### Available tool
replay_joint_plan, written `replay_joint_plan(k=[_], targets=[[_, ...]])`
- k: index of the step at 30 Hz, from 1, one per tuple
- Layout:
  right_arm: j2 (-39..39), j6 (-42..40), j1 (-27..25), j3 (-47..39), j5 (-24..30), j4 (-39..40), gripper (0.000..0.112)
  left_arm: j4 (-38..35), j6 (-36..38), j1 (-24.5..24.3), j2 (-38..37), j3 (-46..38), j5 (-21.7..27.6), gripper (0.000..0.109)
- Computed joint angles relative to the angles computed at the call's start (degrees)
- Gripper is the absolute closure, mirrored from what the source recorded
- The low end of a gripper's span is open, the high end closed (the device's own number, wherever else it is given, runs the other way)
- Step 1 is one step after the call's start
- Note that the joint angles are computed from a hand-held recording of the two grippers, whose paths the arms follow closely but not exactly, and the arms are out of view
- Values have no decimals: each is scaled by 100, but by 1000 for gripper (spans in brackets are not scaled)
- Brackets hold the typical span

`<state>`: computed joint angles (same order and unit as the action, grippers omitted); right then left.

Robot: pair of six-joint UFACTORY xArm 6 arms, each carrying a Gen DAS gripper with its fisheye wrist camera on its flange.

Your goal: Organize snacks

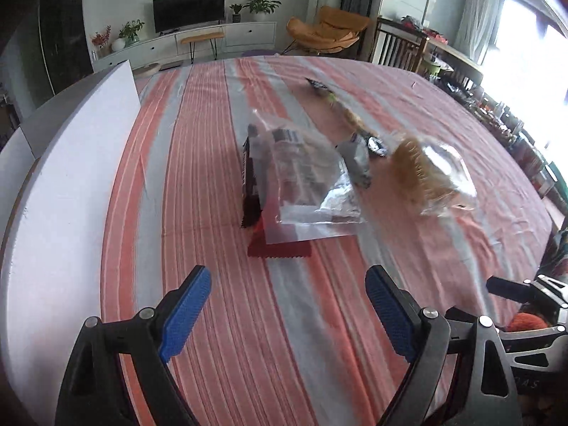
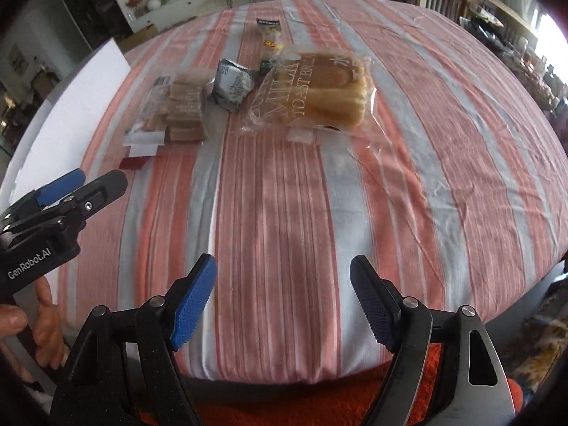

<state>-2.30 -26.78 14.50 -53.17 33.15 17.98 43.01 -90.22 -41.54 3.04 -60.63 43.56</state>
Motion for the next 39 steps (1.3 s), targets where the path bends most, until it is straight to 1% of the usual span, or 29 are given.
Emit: replay_joint_plan(k=[2, 3, 4, 6, 8, 9, 11, 15, 16, 22, 39], targets=[[129, 286, 3, -101, 19, -410, 32, -161, 98, 61, 108, 4, -8, 20], [163, 338, -3, -104, -68, -489, 30, -176, 91, 79, 184, -12, -15, 20], [187, 390, 6, -85, -220, -573, 31, -177, 92, 87, 250, -37, -19, 20], [259, 341, -5, -96, -379, -484, 30, -166, 103, 99, 391, -100, 0, 20], [271, 304, -14, -51, -544, -411, 30, 18, 38, 67, 521, -205, 128, 19], [257, 253, -26, -14, -601, -356, 29, 103, -22, 79, 529, -198, 83, 19], [205, 225, -58, 46, -634, -333, 27, 190, -71, 106, 557, -217, 77, 13], [211, 208, -84, 56, -668, -307, 26, 100, 6, 200, 596, -259, 50, 6], [354, 350, 7, -49, -725, -381, 26, 104, 25, 224, 612, -275, 34, 6], [316, 428, 6, 4, -767, -447, 26, 169, 1, 188, 575, -235, 49, 6], [316, 467, 4, 18, -789, -479, 26, 213, -61, 157, 606, -276, 122, 6]])
